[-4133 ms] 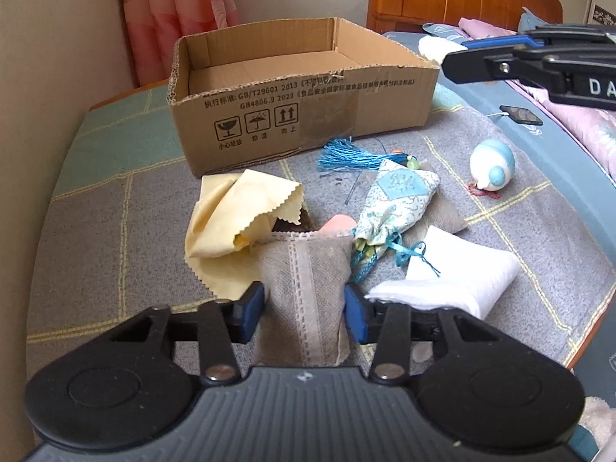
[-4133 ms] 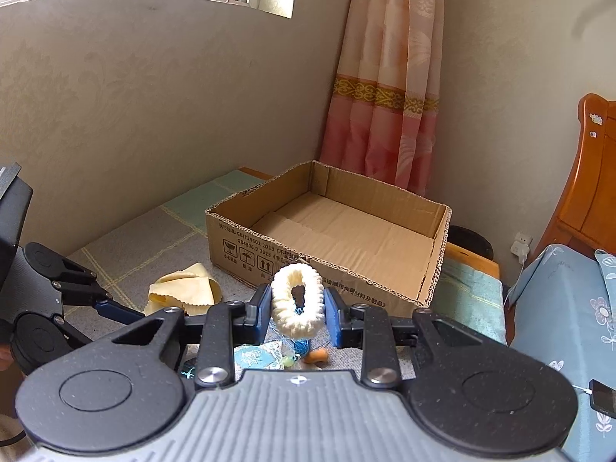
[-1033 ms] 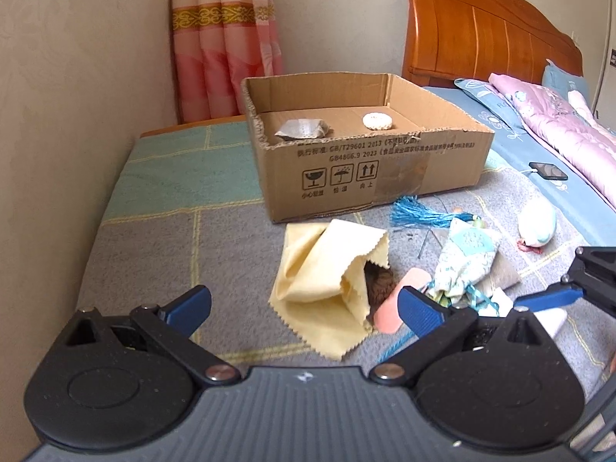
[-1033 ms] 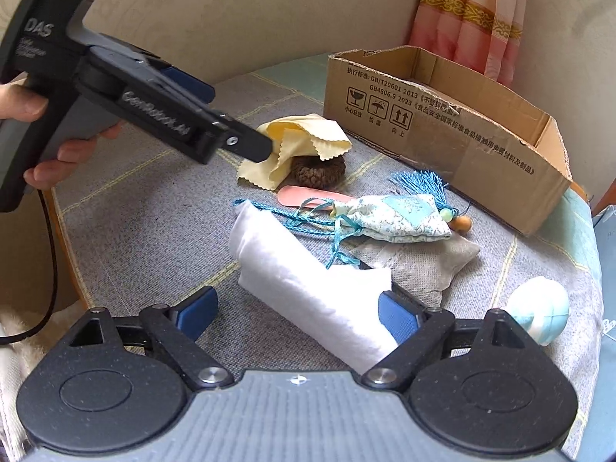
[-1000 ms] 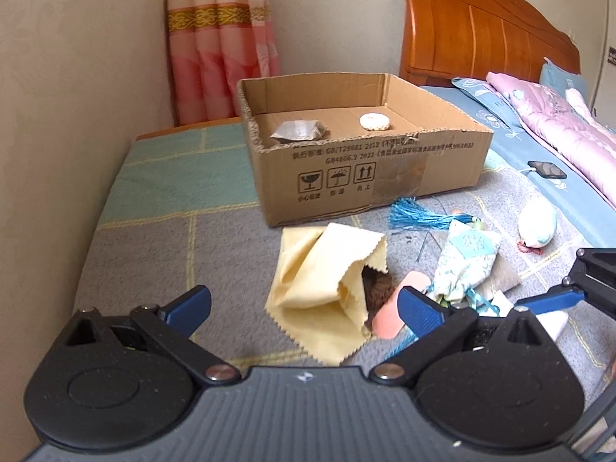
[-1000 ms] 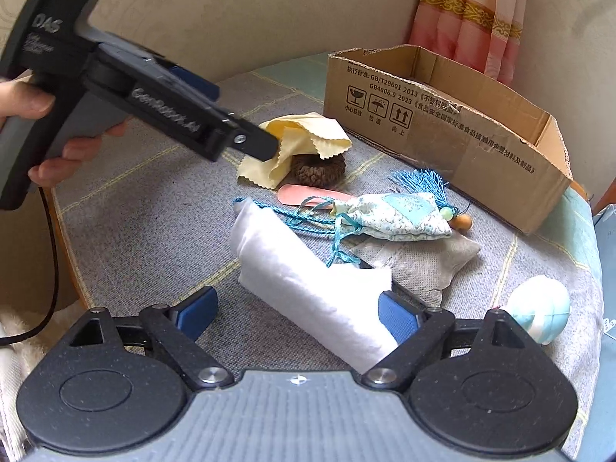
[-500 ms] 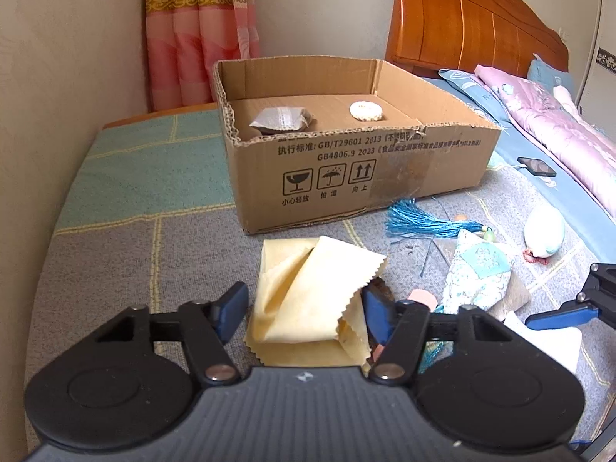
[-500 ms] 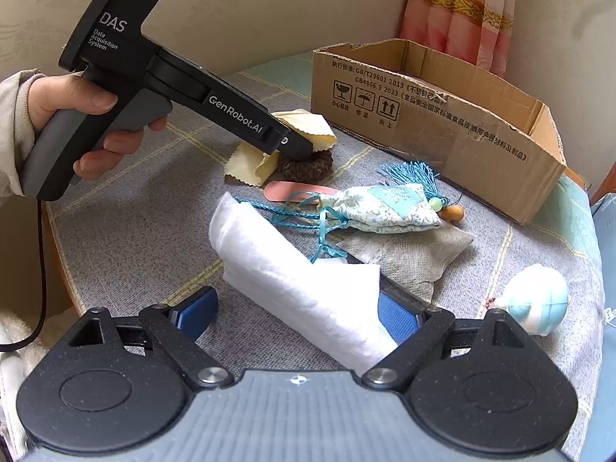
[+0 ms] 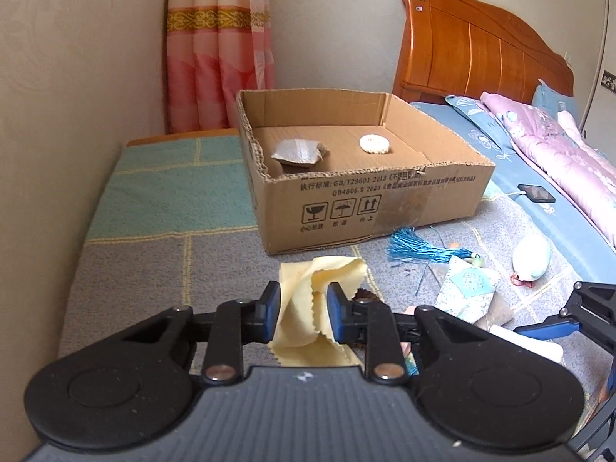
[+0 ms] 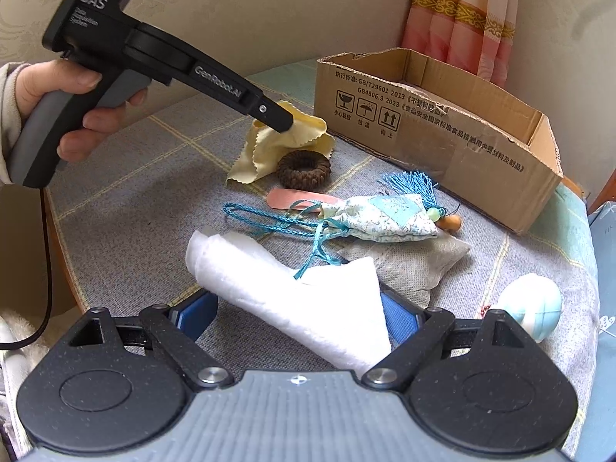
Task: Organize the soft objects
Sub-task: 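Grasp the yellow cloth with the left tool while the right tool grasps the white cloth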
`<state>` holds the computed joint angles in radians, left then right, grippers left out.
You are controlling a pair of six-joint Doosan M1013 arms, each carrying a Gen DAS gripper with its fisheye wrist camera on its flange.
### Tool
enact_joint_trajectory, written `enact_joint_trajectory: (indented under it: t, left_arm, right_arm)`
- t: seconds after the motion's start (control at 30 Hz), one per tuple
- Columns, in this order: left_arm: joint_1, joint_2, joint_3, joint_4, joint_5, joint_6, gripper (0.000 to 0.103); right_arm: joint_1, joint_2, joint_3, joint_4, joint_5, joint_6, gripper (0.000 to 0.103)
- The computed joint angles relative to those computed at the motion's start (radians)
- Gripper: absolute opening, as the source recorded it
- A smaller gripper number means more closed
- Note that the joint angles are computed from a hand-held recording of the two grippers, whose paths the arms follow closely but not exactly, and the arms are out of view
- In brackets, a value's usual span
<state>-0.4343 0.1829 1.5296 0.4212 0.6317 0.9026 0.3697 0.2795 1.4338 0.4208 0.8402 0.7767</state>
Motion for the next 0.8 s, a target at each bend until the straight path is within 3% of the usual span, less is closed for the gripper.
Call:
enact_joint_trajectory:
  t: [0.17,0.3,0.67,0.7,0.73,0.8]
  left_arm:
    - [0.007,0.006,-0.004,-0.048,0.025,0.051,0.028]
    - [0.012,0.015,-0.005,-0.080,0.027,0.085,0.044]
    - [0.043,0.042,-0.012,-0.172,-0.004,0.143,0.040]
    - [0.042,0.042,-0.012,-0.173,-0.004,0.148,0.035]
    - [0.044,0.042,-0.012,-0.202,-0.008,0.176,0.022]
    - [0.042,0.038,-0.011,-0.214,-0.008,0.192,0.011]
  right_arm:
    - [0.001,-0.002,0.003,0.005,0.003,-0.007,0.093]
    - [0.002,-0.004,0.007,0.000,-0.002,-0.003,0.093]
    - [0.003,0.000,0.001,-0.006,0.005,0.011,0.093]
    - [0.003,0.000,0.001,-0.006,0.005,0.011,0.093]
    - [0.003,0.000,0.001,-0.006,0.005,0.011,0.093]
    - [0.004,0.001,0.000,-0.007,0.005,0.013,0.093]
